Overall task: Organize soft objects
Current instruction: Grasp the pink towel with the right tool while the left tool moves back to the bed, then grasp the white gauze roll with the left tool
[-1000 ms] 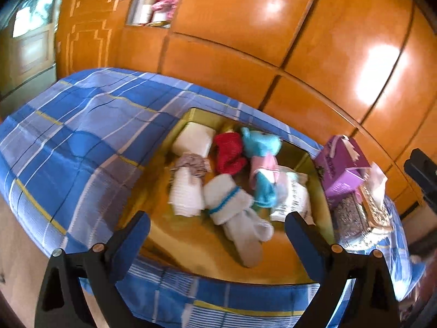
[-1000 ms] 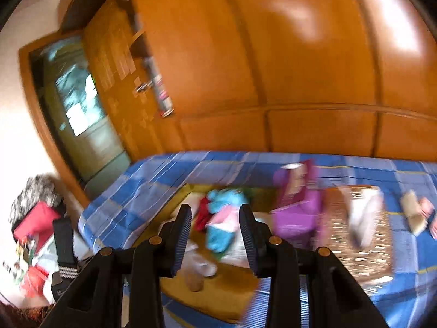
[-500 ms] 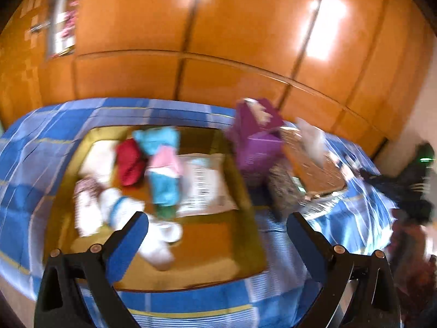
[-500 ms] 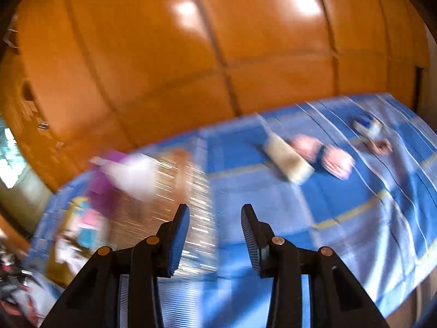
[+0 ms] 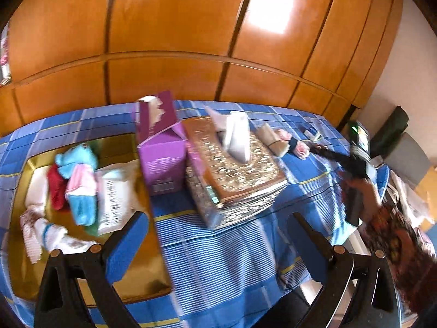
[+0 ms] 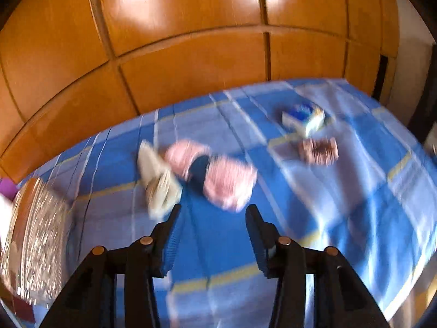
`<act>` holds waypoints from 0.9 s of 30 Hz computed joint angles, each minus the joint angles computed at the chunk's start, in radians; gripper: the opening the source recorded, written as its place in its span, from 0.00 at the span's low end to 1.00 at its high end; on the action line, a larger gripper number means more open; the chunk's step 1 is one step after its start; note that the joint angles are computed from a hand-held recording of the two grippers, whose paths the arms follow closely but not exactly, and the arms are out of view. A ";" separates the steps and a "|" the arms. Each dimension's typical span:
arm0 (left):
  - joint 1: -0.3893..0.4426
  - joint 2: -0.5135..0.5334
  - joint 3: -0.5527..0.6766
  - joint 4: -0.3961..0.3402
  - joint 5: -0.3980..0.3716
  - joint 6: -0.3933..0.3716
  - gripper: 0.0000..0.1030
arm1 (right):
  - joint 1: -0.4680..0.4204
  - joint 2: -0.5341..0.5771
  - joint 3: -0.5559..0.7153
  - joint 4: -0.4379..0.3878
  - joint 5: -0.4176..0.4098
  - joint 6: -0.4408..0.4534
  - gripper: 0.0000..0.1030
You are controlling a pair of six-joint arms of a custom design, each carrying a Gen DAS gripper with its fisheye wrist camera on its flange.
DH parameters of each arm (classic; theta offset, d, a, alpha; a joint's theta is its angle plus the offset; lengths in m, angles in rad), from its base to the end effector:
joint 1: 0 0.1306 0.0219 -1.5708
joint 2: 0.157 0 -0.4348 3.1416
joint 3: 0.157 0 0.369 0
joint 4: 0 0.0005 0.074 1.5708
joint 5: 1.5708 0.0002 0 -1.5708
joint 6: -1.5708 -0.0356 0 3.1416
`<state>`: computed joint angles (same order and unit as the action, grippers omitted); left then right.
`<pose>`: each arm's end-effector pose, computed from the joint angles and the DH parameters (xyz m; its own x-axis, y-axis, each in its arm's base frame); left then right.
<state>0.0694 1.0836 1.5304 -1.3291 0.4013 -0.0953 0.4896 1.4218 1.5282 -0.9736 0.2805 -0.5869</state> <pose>0.2817 0.0051 0.6188 -0.7494 0.0357 -0.6612 0.2562 0.9364 -0.2398 0.4127 0.2082 0.5219 -0.7230 0.2177 -0.6556 0.1280 0.9748 0.1825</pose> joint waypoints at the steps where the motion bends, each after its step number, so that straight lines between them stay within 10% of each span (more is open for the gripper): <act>1: -0.020 0.006 0.008 0.000 -0.012 0.012 0.99 | -0.014 0.025 0.032 -0.012 -0.011 0.027 0.48; 8: -0.113 0.033 0.045 -0.004 -0.069 0.054 0.99 | -0.096 0.182 0.176 -0.077 -0.185 0.182 0.48; 27: -0.306 0.174 0.227 -0.020 -0.152 0.162 0.99 | -0.096 0.259 0.207 -0.097 -0.177 0.349 0.61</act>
<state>-0.2365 1.2580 1.7570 -1.3494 0.2494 0.0666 0.3934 1.6807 1.7356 -1.0703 0.1038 -0.2379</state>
